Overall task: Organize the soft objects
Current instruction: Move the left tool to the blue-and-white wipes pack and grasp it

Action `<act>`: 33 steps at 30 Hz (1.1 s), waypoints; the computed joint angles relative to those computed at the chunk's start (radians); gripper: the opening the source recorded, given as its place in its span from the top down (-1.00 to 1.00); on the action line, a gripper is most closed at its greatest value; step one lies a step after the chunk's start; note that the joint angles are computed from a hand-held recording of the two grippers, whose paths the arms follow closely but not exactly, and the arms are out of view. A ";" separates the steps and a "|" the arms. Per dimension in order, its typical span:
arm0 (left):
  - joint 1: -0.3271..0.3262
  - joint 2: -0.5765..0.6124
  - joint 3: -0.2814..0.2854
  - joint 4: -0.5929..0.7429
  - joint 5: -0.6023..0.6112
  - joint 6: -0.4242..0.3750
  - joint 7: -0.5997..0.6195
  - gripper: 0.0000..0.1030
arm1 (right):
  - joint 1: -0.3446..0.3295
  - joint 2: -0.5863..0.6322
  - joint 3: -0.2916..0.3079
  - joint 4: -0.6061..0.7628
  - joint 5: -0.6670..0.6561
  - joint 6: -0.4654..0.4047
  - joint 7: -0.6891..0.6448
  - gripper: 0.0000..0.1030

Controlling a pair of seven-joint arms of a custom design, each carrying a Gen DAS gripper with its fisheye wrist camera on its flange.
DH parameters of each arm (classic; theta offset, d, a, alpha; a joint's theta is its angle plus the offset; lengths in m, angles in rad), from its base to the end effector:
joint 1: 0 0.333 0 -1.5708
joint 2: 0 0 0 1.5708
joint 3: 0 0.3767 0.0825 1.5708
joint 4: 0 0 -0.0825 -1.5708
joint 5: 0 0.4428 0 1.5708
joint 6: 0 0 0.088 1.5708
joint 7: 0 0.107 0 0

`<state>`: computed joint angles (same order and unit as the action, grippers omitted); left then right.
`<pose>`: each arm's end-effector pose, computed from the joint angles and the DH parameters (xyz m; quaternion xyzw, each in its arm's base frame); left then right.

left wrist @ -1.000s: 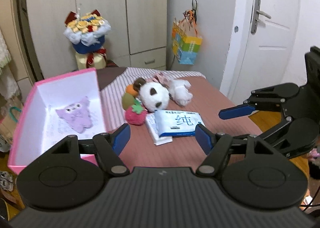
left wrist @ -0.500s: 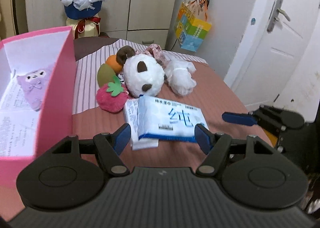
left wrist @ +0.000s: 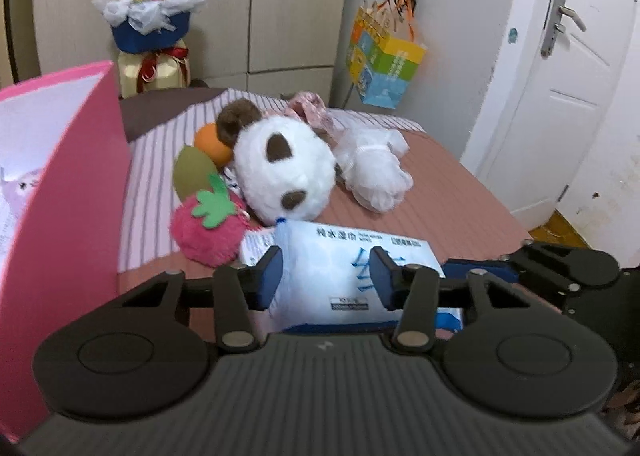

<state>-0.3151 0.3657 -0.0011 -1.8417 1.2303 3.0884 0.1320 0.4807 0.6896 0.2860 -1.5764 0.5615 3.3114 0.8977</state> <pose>0.6630 -0.2983 0.4142 -0.6074 0.6596 -0.3720 0.2401 0.6673 0.4839 0.3669 -0.7824 0.3795 -0.1983 0.4523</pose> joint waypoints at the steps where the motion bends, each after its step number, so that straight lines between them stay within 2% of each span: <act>1: -0.001 0.001 0.001 0.000 -0.003 -0.007 -0.003 0.14 | -0.017 0.005 0.022 0.002 -0.001 0.002 0.002 -0.34; 4: 0.012 0.001 -0.016 -0.008 -0.034 -0.020 0.021 0.14 | -0.037 0.012 0.053 -0.001 -0.004 0.015 0.006 -0.33; 7: 0.047 0.003 -0.058 -0.020 -0.130 -0.019 0.110 0.17 | -0.029 0.017 0.049 -0.004 -0.010 0.034 0.009 -0.32; 9: 0.046 0.003 -0.064 -0.023 -0.172 -0.028 0.145 0.19 | -0.024 0.024 0.048 -0.004 -0.008 0.061 0.020 -0.32; 12: -0.001 0.003 -0.033 -0.011 -0.156 -0.077 0.134 0.19 | -0.015 0.037 0.051 -0.005 -0.010 0.114 0.045 -0.32; 15: -0.025 0.003 -0.017 -0.003 -0.123 -0.105 0.076 0.19 | 0.015 0.047 0.025 0.001 -0.007 0.153 0.066 -0.32; 18: -0.033 0.002 -0.007 -0.002 -0.081 -0.101 0.005 0.20 | 0.035 0.057 0.008 0.009 -0.004 0.179 0.082 -0.30; 21: -0.030 0.000 -0.007 -0.005 -0.037 -0.072 -0.037 0.20 | 0.031 0.070 0.019 0.005 -0.025 0.228 0.101 -0.23; 23: -0.032 -0.004 -0.015 -0.005 -0.021 -0.091 -0.039 0.20 | 0.039 0.073 0.013 0.001 -0.028 0.250 0.109 -0.19; 28: 0.003 -0.011 -0.051 -0.022 -0.066 -0.068 0.016 0.20 | 0.053 0.073 -0.005 -0.009 -0.049 0.282 0.103 -0.08; 33: 0.000 -0.032 -0.058 -0.042 -0.086 -0.078 0.058 0.20 | 0.090 0.059 -0.039 -0.016 -0.013 0.286 0.066 -0.01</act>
<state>-0.3149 0.3339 -0.0593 -1.8842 1.1439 3.0104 0.1896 0.5703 0.7485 0.2466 -1.5922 0.5486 3.5977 0.9634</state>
